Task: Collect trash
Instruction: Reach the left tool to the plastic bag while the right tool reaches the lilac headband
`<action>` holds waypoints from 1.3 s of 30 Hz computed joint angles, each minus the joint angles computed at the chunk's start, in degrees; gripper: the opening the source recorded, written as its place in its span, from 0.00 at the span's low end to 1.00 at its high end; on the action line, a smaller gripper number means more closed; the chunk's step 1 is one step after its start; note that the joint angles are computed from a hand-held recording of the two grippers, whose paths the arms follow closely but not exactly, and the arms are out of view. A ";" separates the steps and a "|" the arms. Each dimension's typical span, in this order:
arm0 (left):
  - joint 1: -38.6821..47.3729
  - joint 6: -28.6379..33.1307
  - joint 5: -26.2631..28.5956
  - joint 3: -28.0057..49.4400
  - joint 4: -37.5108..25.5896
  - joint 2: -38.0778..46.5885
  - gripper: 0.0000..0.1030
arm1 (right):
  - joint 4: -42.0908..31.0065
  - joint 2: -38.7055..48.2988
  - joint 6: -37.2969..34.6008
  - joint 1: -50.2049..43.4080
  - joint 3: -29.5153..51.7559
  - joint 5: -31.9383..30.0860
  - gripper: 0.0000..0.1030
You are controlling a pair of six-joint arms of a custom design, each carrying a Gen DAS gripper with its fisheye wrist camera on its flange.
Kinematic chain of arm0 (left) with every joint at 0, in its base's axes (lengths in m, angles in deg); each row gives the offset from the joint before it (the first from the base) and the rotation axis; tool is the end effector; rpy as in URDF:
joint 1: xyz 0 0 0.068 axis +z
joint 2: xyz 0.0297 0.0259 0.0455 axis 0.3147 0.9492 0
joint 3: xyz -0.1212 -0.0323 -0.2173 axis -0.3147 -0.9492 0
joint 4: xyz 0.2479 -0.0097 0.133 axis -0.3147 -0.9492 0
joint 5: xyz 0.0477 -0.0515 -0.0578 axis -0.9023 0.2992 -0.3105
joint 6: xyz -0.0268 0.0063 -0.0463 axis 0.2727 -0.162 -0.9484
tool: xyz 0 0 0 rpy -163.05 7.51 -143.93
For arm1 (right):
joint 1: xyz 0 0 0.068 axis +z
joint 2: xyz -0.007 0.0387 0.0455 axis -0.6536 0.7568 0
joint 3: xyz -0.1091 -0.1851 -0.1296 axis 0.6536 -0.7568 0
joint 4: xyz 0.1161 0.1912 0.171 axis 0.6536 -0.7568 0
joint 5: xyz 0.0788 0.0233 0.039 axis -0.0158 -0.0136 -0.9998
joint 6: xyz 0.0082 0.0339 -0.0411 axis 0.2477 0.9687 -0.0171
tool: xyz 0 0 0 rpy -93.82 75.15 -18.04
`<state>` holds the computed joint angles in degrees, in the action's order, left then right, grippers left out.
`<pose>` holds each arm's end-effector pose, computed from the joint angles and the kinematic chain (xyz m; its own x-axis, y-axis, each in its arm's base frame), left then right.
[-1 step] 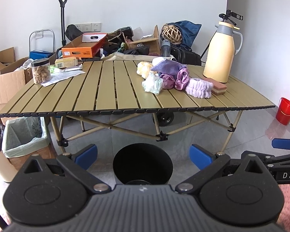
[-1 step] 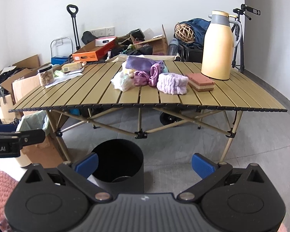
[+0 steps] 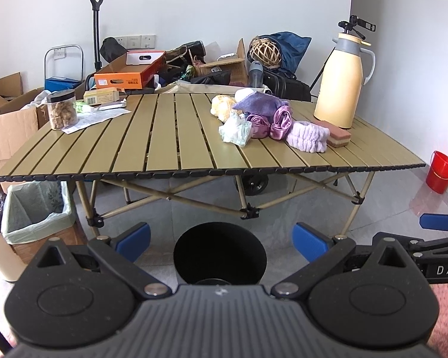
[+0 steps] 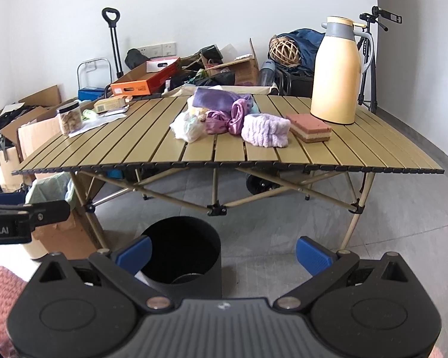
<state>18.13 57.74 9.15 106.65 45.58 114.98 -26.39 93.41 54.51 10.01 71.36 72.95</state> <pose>0.2119 -0.0088 0.3356 -0.5548 0.0671 -0.8293 0.2269 0.9712 -0.0732 0.1625 0.1647 0.3253 -0.5990 0.0489 -0.7993 0.0253 0.9988 0.0422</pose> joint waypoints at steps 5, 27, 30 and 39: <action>-1.89 -1.68 -0.95 2.30 4.56 6.81 1.00 | 5.91 1.26 -4.82 -6.25 -0.91 -3.26 1.00; -8.40 -8.92 -7.82 21.95 22.56 38.43 1.00 | 34.71 18.10 -21.70 -30.57 2.58 -16.06 1.00; -8.97 -9.20 -8.38 26.35 24.04 43.50 1.00 | 38.90 21.76 -23.82 -32.70 4.61 -16.90 1.00; -11.18 -10.99 -10.46 47.67 22.64 64.12 1.00 | 45.48 33.35 -24.30 -38.14 12.73 -22.23 1.00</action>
